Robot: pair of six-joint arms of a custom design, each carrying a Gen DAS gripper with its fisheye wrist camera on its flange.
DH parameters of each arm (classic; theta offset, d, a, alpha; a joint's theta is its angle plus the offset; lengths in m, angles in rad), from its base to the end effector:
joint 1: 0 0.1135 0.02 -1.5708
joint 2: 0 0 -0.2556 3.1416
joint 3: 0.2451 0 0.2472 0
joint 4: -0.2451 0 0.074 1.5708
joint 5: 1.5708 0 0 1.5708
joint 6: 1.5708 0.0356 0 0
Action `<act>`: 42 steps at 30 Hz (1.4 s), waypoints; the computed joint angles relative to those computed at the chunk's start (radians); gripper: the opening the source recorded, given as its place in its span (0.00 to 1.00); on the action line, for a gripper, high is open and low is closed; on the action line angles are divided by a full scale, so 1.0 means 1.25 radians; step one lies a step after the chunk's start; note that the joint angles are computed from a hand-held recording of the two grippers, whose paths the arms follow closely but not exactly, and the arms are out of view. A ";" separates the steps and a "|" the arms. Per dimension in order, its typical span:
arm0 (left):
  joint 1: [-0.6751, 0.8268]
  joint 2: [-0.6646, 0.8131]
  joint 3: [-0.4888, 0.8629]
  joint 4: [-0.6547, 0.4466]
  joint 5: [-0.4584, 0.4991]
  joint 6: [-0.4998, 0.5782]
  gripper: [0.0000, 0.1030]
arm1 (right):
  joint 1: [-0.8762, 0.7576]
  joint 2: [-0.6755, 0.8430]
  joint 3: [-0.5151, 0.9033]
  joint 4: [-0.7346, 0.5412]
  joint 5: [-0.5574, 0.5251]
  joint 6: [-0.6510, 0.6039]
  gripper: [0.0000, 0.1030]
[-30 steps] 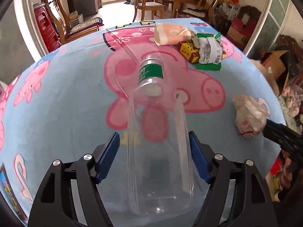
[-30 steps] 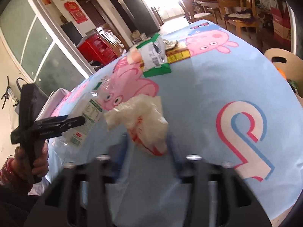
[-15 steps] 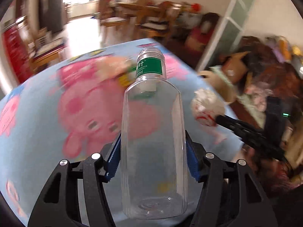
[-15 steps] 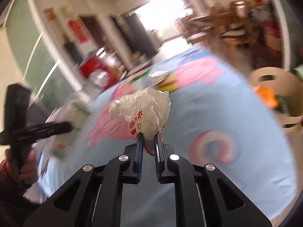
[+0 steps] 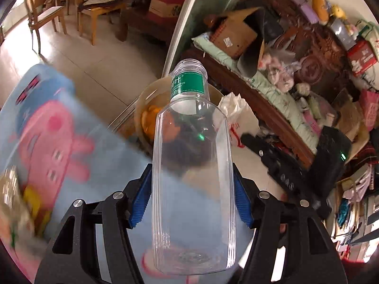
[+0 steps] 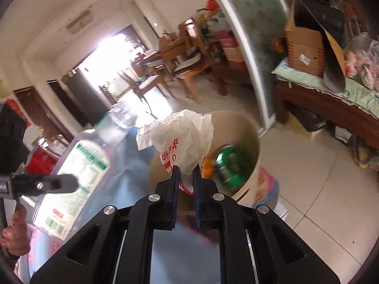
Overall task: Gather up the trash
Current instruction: 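Carry the bottle and bag over the bin and open both tools, then grasp the green snack bag with the left tool while the right tool grasps a foil wrapper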
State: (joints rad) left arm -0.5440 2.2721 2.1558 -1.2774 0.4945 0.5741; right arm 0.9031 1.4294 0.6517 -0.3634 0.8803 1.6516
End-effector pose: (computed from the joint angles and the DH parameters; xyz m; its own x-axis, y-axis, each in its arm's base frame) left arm 0.3751 -0.2467 0.2368 -0.4210 0.8133 -0.4016 0.9000 0.3194 -0.2966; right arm 0.1684 0.1693 0.1531 -0.2549 0.7021 -0.6649 0.5854 0.6593 0.4718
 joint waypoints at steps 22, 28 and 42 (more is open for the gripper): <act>0.188 -0.259 -0.371 0.196 0.067 0.078 0.68 | 0.131 0.141 0.161 -0.232 0.092 0.227 0.45; 0.458 -0.281 -0.456 0.118 0.099 0.266 0.68 | 0.117 0.207 0.258 -0.068 0.045 0.010 0.28; 0.754 0.005 -0.098 -0.013 0.133 0.230 0.68 | -0.087 0.626 0.822 0.212 -0.412 -0.527 0.29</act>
